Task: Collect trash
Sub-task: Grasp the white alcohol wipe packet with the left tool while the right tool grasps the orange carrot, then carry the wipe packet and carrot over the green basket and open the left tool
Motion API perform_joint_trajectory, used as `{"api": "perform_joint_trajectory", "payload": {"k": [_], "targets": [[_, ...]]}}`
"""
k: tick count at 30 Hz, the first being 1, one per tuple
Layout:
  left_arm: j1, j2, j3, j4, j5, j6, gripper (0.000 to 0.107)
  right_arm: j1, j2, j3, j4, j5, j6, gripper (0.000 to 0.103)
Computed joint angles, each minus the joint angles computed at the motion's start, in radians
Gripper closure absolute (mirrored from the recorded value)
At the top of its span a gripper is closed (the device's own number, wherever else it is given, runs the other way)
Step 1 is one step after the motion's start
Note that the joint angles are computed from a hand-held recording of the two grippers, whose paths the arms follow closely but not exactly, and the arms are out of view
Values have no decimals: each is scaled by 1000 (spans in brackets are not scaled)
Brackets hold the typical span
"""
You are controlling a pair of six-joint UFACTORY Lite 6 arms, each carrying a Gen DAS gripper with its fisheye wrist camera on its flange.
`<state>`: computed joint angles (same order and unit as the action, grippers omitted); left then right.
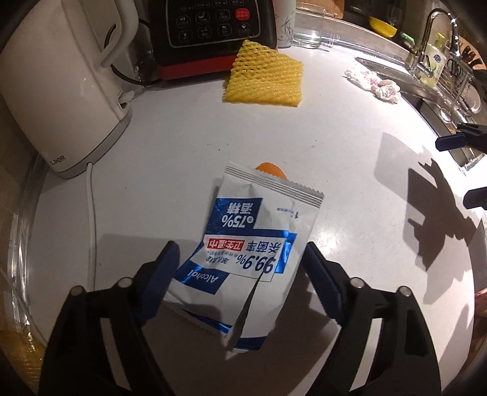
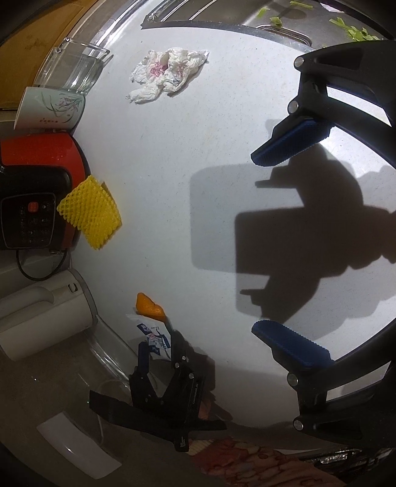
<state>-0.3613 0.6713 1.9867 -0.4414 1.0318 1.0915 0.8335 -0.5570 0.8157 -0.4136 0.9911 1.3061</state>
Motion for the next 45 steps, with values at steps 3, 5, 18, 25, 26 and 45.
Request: {"api": "perform_joint_trajectory", "payload": {"k": [3, 5, 18, 25, 26, 45], "targets": [[8, -5, -10, -28, 2, 8, 51, -26, 29, 17, 12, -29, -35, 3], [15, -43, -70, -51, -26, 19, 56, -43, 53, 35, 17, -50, -65, 3], [44, -357, -491, 36, -340, -300, 82, -173, 517, 364, -22, -319, -276, 18], [21, -542, -692, 242, -413, -755, 82, -218, 806, 609, -25, -299, -297, 35], [7, -564, -715, 293, -423, -825, 82, -225, 833, 632, -11, -297, -301, 39], [-94, -865, -897, 425, -299, -1179, 82, -82, 601, 463, -127, -201, -101, 91]]}}
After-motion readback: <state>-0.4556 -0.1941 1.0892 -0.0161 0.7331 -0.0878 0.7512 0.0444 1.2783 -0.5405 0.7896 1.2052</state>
